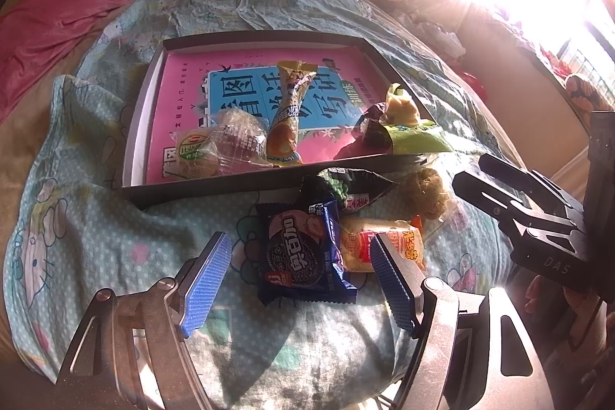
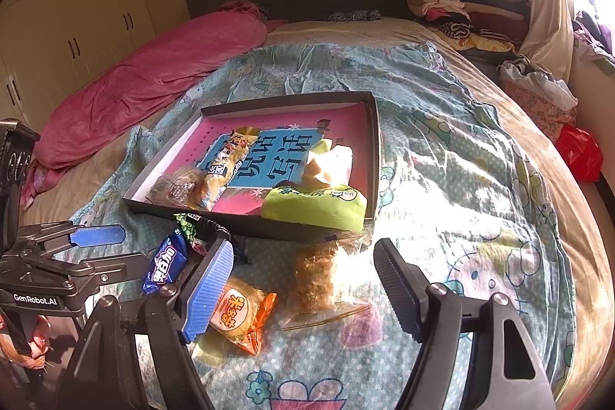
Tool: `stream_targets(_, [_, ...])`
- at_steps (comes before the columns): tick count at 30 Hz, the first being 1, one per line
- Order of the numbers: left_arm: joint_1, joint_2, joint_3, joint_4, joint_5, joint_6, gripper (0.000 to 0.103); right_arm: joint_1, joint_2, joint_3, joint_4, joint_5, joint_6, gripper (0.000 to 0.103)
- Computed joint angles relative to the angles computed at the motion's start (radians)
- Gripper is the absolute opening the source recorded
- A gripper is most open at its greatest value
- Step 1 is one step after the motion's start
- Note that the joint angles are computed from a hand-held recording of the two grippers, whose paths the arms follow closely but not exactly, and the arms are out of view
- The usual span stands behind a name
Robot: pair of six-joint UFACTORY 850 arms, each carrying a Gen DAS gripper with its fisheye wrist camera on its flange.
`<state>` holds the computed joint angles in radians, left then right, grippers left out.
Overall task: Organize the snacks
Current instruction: 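Grasp blue cookie pack with left gripper while right gripper grasps clear pastry bag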
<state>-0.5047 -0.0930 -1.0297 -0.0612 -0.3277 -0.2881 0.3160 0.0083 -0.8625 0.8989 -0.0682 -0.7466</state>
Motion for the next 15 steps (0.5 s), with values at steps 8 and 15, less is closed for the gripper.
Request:
stream_targets(8, [0.007,-0.009,0.001,-0.059,-0.017,0.046,0.076,0.010,-0.011,-0.006,-0.316,-0.016,0.308,0.075])
stream_targets(15, [0.014,-0.020,0.000,-0.091,-0.026,0.066,0.076,0.016,-0.031,-0.021,-0.529,-0.040,0.515,0.075])
